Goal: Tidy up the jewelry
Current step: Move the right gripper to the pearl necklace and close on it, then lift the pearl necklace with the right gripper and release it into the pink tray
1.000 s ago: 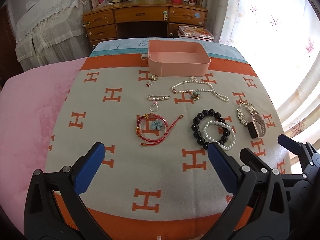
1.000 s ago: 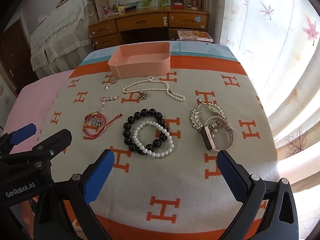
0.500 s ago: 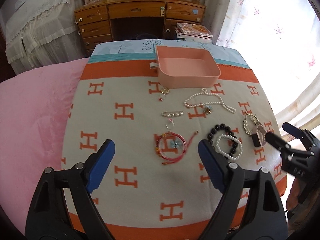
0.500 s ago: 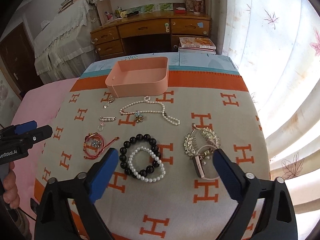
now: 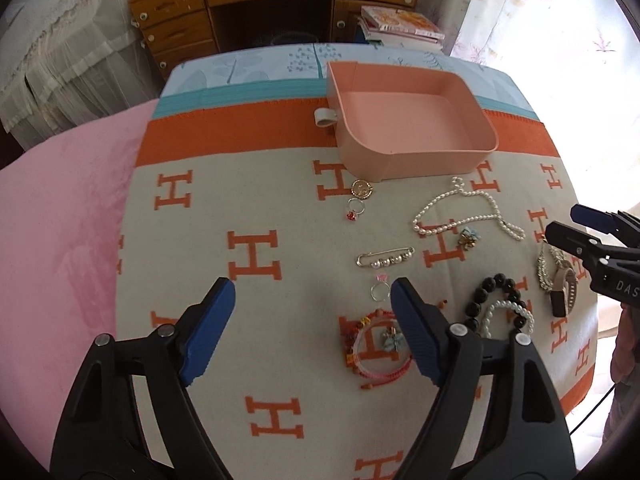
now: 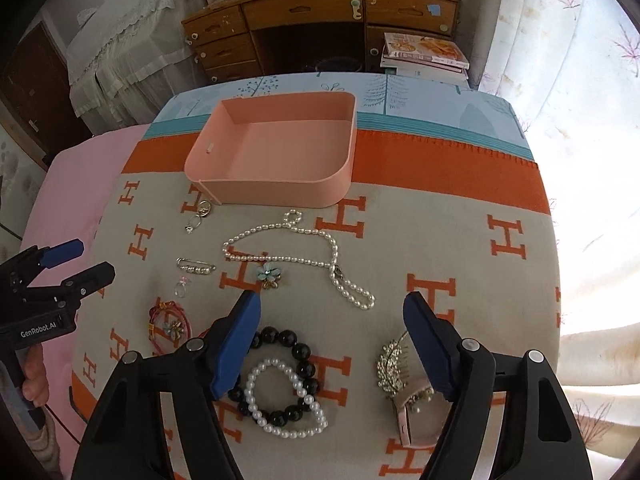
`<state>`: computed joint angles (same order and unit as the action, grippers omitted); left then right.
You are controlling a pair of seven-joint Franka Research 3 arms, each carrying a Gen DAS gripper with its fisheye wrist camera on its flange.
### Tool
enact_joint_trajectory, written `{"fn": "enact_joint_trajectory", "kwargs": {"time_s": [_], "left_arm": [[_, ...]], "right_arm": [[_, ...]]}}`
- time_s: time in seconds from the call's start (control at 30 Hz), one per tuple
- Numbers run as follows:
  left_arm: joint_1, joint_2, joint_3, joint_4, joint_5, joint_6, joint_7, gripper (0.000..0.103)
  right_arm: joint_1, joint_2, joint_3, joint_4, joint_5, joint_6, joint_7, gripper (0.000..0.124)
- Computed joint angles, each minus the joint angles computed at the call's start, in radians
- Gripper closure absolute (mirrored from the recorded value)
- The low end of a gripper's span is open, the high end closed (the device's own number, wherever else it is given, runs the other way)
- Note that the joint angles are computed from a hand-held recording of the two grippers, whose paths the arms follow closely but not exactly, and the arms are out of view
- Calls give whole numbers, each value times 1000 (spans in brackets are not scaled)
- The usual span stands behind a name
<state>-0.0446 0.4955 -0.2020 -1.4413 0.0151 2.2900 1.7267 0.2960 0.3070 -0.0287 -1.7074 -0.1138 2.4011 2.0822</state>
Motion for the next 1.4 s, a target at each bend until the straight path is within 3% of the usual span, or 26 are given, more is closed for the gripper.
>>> {"fn": "enact_joint_trajectory", "kwargs": {"time_s": [0.27, 0.47, 0.77, 0.83, 0.97, 1.03, 1.17, 1.4], "left_arm": [[-43, 184, 13, 202, 42, -58, -53, 36], [-62, 305, 22, 377, 57, -117, -89, 37], [-82, 476, 31, 678, 49, -278, -127, 43], [-80, 463, 32, 661, 50, -271, -124, 43], [-82, 451, 33, 648, 52, -270, -118, 43], [-74, 396, 29, 560, 51, -235, -119, 43], [-62, 335, 23, 469, 49, -192, -112, 43], [-46, 218, 17, 305, 60, -115, -93, 43]], "right_arm": [[-29, 229, -4, 230, 80, -65, -81, 56], [-29, 360, -17, 400, 107, -151, -129, 64], [7, 476, -53, 561, 42, -232, -157, 72], [6, 484, -49, 574, 42, -241, -171, 78], [-4, 479, -45, 570, 59, -247, -179, 102], [-11, 480, -47, 573, 66, -256, -173, 117], [-34, 454, -37, 539, 103, -245, -164, 119], [-33, 337, -41, 403, 111, -129, -129, 119]]}}
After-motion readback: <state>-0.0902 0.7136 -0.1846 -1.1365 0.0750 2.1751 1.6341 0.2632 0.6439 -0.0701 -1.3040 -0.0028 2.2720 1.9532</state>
